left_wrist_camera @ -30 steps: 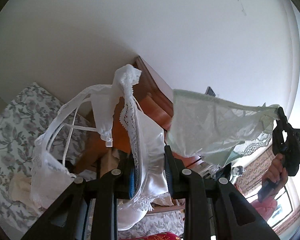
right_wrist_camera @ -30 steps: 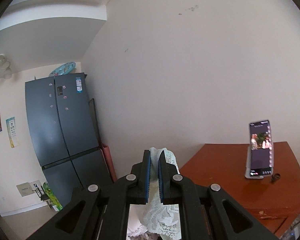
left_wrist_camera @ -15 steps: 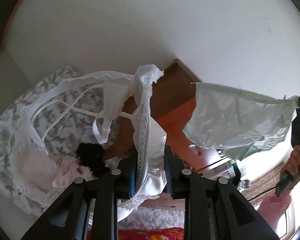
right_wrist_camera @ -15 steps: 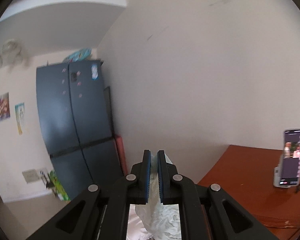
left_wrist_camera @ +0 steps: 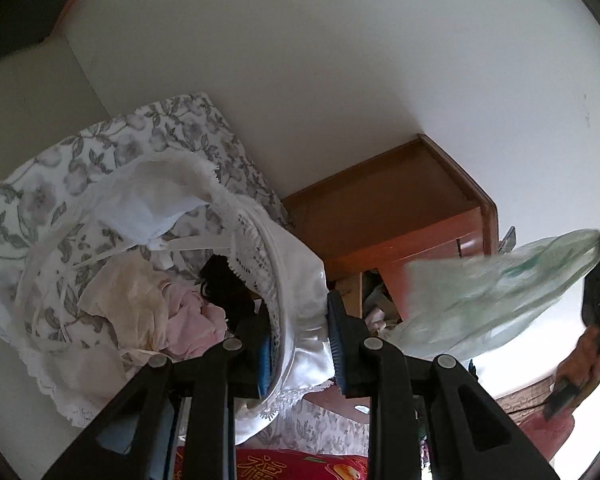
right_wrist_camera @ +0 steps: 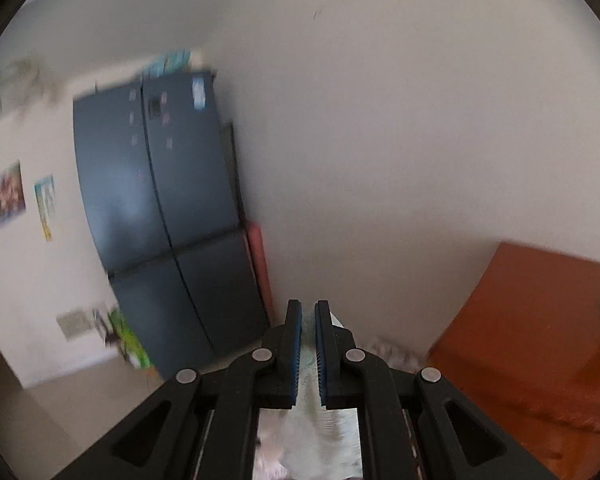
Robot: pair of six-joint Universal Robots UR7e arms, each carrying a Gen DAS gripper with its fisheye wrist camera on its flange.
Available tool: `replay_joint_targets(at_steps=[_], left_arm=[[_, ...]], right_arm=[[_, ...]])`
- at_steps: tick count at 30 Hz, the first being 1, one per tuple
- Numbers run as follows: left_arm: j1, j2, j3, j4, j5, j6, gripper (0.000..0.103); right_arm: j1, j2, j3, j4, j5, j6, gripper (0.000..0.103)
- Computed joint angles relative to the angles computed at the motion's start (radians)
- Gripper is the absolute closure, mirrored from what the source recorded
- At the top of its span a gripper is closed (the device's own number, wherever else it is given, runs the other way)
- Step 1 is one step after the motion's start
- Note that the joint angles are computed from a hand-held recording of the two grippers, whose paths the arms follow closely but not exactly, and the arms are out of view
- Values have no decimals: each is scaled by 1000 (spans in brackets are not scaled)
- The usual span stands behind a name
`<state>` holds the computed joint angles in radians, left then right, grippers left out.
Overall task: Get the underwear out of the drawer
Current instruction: 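Carry both items over the bed and open both tools to drop them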
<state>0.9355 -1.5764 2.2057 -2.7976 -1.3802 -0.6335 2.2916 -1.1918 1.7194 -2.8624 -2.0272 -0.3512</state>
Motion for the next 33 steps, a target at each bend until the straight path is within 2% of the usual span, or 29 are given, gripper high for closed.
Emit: replay_joint_targets(at_steps=[8,15,20,31,32,33], left_arm=[[29,33,-19,-17,-24,14,78],[55,82,-48,-21,-28,12,78],[86,137,-63,-25,-48,10,78],[164,261,-68,-43,-105,-7,78],[172,271,-66,-45,-111,-12,78],[182,282,-64,-48,-118,-20,78]], right_arm=[[-83,68,71,71,-31,78,96],[-141,132,114,98,-72,107,96],[-183,191,147,134,-147,92,96],[-299,258,222,165,-226,147,96],[-304,263,228,169,-239,147,95],[-295,278,236,140,-274,110,94]])
